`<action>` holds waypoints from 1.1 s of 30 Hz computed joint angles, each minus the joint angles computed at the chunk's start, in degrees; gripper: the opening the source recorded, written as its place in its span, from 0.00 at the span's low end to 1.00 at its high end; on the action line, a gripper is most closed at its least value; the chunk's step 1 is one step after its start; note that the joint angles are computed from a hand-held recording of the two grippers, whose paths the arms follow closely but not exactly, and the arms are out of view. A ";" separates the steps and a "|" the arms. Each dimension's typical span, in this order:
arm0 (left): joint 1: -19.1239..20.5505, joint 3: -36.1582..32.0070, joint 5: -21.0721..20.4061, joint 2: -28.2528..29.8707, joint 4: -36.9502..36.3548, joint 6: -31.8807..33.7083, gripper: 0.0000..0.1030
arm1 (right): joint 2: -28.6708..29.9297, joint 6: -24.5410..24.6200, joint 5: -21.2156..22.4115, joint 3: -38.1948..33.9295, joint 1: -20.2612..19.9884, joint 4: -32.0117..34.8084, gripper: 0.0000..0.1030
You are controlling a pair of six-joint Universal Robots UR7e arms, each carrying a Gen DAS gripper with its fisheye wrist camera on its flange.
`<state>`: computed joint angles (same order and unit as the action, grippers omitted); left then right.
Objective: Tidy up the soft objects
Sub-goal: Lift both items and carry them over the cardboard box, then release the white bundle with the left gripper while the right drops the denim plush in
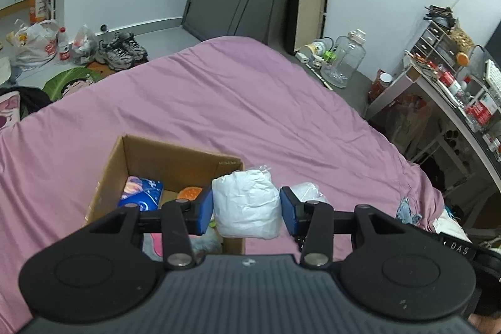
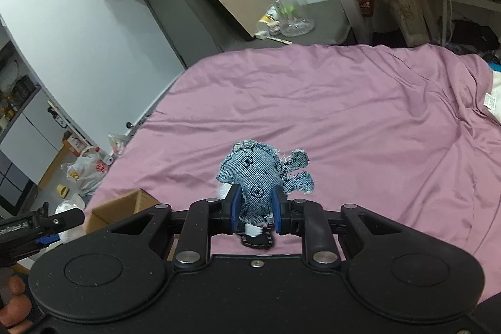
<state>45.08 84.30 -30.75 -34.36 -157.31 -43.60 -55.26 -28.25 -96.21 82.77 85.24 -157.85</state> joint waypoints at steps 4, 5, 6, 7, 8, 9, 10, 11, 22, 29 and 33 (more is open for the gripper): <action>0.03 1.82 0.71 -1.93 0.51 0.93 0.43 | -0.04 -0.69 0.41 0.81 1.11 -0.11 0.20; 0.18 2.39 0.26 -2.45 0.30 1.10 0.43 | 0.02 -0.81 0.41 1.04 1.37 -0.19 0.20; 0.40 3.18 -0.47 -3.11 -0.36 1.09 0.43 | 0.12 -0.88 0.41 1.23 1.66 -0.22 0.20; 0.63 3.76 -0.96 -3.63 -0.37 0.57 0.43 | 0.16 -0.86 0.47 1.46 1.86 -0.30 0.20; 0.82 4.14 -1.06 -4.05 0.33 -0.06 0.43 | 0.22 -0.93 0.56 1.72 2.13 -0.37 0.20; 0.95 4.51 -1.00 -4.38 0.79 -0.53 0.43 | 0.30 -1.04 0.61 1.97 2.41 -0.44 0.20; 1.10 5.00 -1.18 -4.75 0.89 -0.96 0.43 | 0.37 -1.18 0.63 2.21 2.68 -0.51 0.20; 1.35 5.35 -1.68 -5.03 0.67 -1.11 0.43 | 0.36 -1.30 0.63 2.55 2.90 -0.70 0.20; 3.05 9.22 -3.03 -7.92 2.60 -4.98 0.43 | 2.11 -2.06 0.31 4.07 5.93 -0.94 0.20; 4.09 11.42 -3.94 -10.07 4.97 -9.10 0.46 | 2.92 -2.53 0.28 5.25 7.75 -0.27 0.20; 4.18 12.20 -3.04 -10.90 5.01 -11.23 0.50 | 2.99 -2.28 0.41 6.03 8.53 0.87 0.20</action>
